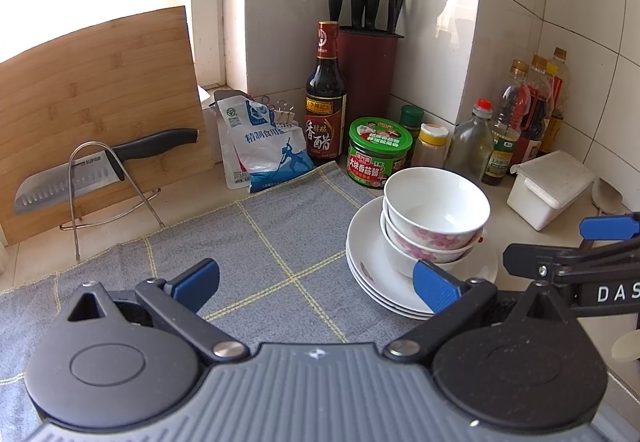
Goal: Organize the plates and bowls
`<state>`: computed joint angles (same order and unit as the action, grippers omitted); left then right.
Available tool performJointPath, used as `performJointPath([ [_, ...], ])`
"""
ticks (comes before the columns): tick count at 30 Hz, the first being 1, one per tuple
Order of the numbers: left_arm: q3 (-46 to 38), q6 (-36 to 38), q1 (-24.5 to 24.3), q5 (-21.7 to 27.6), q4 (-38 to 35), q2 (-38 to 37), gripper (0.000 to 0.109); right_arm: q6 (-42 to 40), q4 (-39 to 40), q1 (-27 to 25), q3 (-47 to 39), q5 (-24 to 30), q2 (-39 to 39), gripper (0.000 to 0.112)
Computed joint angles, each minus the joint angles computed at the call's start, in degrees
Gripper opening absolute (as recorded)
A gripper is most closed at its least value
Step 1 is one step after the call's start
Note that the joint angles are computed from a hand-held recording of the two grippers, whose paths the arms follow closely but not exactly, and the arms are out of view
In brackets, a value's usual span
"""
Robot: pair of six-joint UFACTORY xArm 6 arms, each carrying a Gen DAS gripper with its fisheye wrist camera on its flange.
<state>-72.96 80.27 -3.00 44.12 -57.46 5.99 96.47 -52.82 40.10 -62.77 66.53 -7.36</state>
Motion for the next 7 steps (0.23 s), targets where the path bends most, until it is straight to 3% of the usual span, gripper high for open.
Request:
performJointPath([
  [7,-0.2,-0.1,0.0,0.2,0.2,0.1,0.102,-0.3,0.0,-0.1,0.0,0.3,0.0,0.103],
])
